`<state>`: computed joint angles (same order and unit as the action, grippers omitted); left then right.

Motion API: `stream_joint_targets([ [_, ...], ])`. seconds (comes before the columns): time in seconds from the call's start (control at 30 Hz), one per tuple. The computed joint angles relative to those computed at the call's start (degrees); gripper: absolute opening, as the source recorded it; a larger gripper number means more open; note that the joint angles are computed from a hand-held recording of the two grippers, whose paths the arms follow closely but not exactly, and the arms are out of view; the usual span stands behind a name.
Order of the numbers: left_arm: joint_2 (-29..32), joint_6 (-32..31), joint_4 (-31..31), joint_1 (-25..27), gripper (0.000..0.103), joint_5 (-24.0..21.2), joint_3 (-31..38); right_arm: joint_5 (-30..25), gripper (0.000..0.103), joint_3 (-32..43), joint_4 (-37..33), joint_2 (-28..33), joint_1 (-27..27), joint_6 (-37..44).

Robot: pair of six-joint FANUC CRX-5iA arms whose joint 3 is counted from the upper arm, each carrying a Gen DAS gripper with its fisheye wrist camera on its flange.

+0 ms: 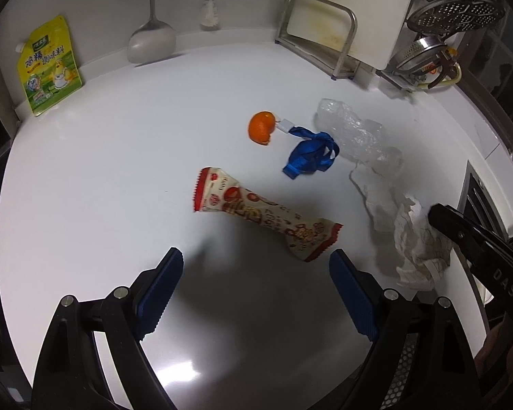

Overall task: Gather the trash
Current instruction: 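Grasp the crumpled white paper with the right tool while the left tool grasps the snack wrapper, then carry the snack wrapper and white paper over the wastebasket with both tools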

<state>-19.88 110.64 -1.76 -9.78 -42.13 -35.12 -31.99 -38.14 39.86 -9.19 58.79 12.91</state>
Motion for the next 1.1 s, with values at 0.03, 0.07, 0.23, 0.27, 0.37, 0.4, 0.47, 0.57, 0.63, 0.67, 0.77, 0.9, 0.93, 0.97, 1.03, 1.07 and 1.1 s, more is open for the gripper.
stream_joint_targets([
  [0.03, 0.46, 0.39, 0.15, -0.3, 0.086, 0.23, 0.27, -0.53, 0.024, -0.59, 0.15, -0.78, 0.06, -0.31],
  [0.07, 0.91, 0.97, 0.22, -0.59, 0.086, 0.44, 0.59, -0.99, 0.024, -1.12, -0.05, -1.58, 0.08, -0.43],
  [0.23, 4.16, 5.4, -1.55, -1.71, 0.085, 1.02, 3.35, -2.26, 0.024, -3.8, -0.55, -4.88, -0.22, -2.26],
  [0.27, 5.08, 6.54, -2.26, -1.88, 0.085, 0.63, 4.15, -2.34, 0.024, -4.28, -0.48, -5.44, -0.29, -2.73],
  [0.37, 7.77, 8.01, -0.95, -0.83, 0.085, -0.04, 5.35, -2.77, 0.024, -5.81, 0.37, -7.38, -0.43, -4.35],
  [0.4, 8.31, 8.12, -0.41, -0.46, 0.085, -0.31, 5.51, -2.9, 0.024, -6.22, 0.51, -7.97, -0.47, -4.76],
  [0.47, 9.93, 9.6, -0.83, -0.37, 0.085, -1.72, 6.78, -3.08, 0.024, -7.03, 0.64, -9.1, -0.55, -5.42],
  [0.57, 11.47, 11.0, -1.19, -0.38, 0.085, -2.18, 7.82, -3.5, 0.024, -7.91, 0.9, -10.37, -0.53, -6.2],
  [0.63, 12.81, 12.49, -2.6, -0.94, 0.085, -3.0, 9.2, -3.74, 0.024, -8.5, 0.98, -11.27, -0.51, -6.63],
  [0.67, 13.44, 13.03, -3.19, -1.21, 0.085, -3.42, 9.85, -3.83, 0.024, -8.8, 1.01, -11.73, -0.5, -6.85],
  [0.77, 14.74, 13.77, -4.18, -1.76, 0.078, -3.87, 10.83, -4.01, 0.024, -9.36, 0.82, -12.75, -0.42, -7.1],
  [0.9, 15.34, 13.63, -4.93, -2.31, 0.052, -3.46, 10.98, -4.43, 0.024, -9.7, 1.03, -13.64, 0.03, -7.28],
  [0.93, 15.14, 12.64, -4.37, -2.11, 0.039, -3.01, 10.62, -4.33, 0.024, -9.72, 1.02, -13.68, -0.01, -7.24],
  [0.97, 14.71, 10.46, -2.41, -1.46, 0.03, -2.13, 9.66, -4.19, 0.024, -9.76, 0.92, -13.83, 0.05, -7.17],
  [1.03, 13.61, 6.55, 1.45, -0.15, 0.017, -0.64, 7.54, -3.94, 0.024, -9.69, 0.82, -13.85, 0.07, -6.97],
  [1.07, 12.96, 6.67, 1.1, -0.23, 0.017, -0.53, 7.18, -3.78, 0.024, -9.71, 0.86, -13.92, 0.16, -6.94],
  [1.1, 12.06, 6.68, 0.41, -0.41, 0.017, -0.45, 6.82, -3.64, 0.024, -9.77, 1.04, -13.99, 0.28, -7.06],
])
